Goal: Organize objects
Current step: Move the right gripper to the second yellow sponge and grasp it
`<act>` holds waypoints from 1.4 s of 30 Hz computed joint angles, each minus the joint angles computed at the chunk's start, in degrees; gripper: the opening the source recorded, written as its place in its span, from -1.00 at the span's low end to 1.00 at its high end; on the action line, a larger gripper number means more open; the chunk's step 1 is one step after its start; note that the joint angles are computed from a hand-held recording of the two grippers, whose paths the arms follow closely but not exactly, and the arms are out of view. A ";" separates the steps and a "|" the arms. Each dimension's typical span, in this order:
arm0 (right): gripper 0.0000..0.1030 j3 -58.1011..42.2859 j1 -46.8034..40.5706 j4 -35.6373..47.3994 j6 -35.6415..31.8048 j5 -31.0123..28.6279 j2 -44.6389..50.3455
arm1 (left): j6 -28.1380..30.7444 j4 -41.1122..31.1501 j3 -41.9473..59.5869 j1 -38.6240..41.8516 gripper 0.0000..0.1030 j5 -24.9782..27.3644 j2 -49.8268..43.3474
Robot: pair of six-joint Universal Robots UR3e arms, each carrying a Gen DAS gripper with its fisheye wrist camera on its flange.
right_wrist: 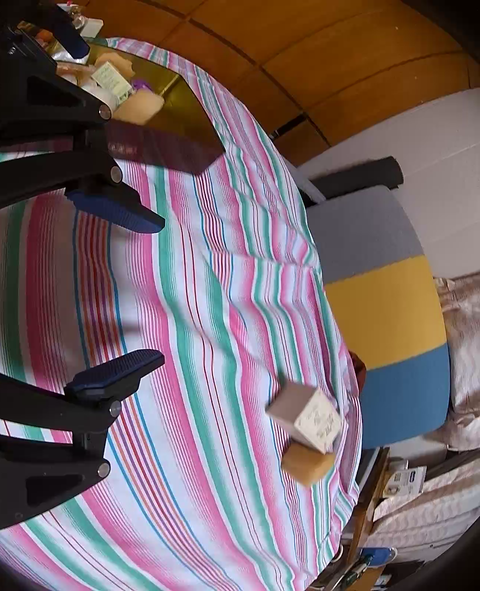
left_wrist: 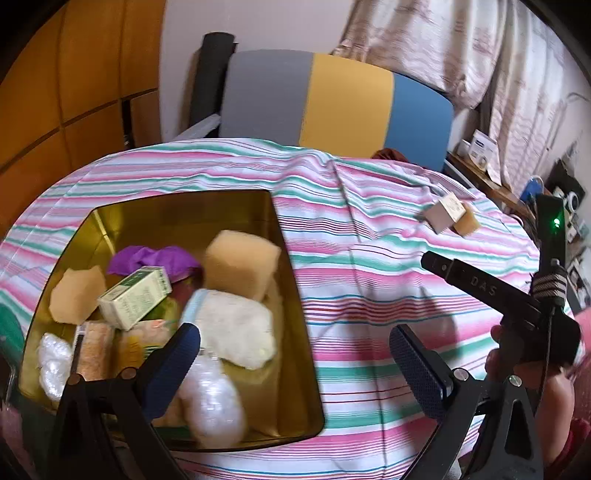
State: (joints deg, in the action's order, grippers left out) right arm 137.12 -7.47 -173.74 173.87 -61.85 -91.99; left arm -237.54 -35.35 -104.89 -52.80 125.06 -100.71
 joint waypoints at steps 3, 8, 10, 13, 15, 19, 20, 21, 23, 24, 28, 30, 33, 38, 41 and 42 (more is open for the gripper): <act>0.29 0.40 -2.35 -0.81 -1.35 0.22 0.66 | 1.43 -0.88 3.32 -0.25 1.00 -0.85 -2.37; 0.29 0.07 -6.27 0.31 -2.83 0.53 1.26 | 3.17 -2.37 8.94 -0.40 1.00 -2.77 -6.56; 0.28 -0.24 -7.68 0.03 -3.40 0.60 2.08 | 3.77 -2.98 10.71 -0.34 1.00 -3.56 -7.92; 0.29 -1.29 -9.25 -0.12 -4.22 0.60 3.58 | 4.76 -4.19 13.92 -0.21 1.00 -4.54 -10.16; 0.29 -2.29 -10.25 -0.35 -4.50 0.46 4.90 | 5.55 -4.70 15.69 0.00 1.00 -5.23 -11.37; 0.29 -4.99 -12.57 -1.13 -4.99 0.59 7.95 | 7.32 -5.67 20.07 0.68 1.00 -6.98 -14.69; 0.29 -6.13 -12.91 -1.35 -4.78 0.37 9.04 | 7.61 -5.79 20.92 0.85 1.00 -7.35 -15.39; 0.29 -8.04 -13.43 -1.39 -4.41 0.20 10.65 | 7.91 -6.00 21.74 1.01 1.00 -7.69 -16.06; 0.29 -11.54 -14.03 -1.16 -3.76 -0.03 13.27 | 8.41 -6.20 23.05 1.29 1.00 -8.38 -17.20; 0.29 -13.38 -14.41 -1.09 -3.32 0.25 14.69 | 8.64 -5.99 23.33 1.36 1.00 -8.64 -17.56; 0.29 -24.47 -15.01 -0.81 0.77 0.44 22.21 | 9.75 -7.01 26.62 2.00 1.00 -10.15 -20.40; 0.29 -32.93 -14.34 0.46 4.23 -1.16 27.65 | 10.22 -7.07 27.50 2.30 1.00 -10.83 -21.23; 0.29 -44.65 -13.38 4.71 8.77 -3.63 34.91 | 10.87 -7.67 28.47 2.51 1.00 -10.94 -21.97; 0.29 -58.72 -11.62 11.36 10.06 -6.61 44.13 | 10.84 -8.19 28.08 3.43 1.00 -11.11 -21.85; 0.25 -61.59 -12.42 14.27 10.12 -4.32 46.92 | 10.71 -7.63 27.07 4.16 1.00 -11.89 -21.52; 0.21 -60.87 -13.16 13.39 10.41 -2.80 47.24 | 10.68 -7.60 27.04 4.34 1.00 -11.91 -21.56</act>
State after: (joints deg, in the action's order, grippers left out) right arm 76.24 -20.63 -160.35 184.28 -64.65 -44.75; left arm -226.86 -42.95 -77.85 -48.46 113.15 -122.28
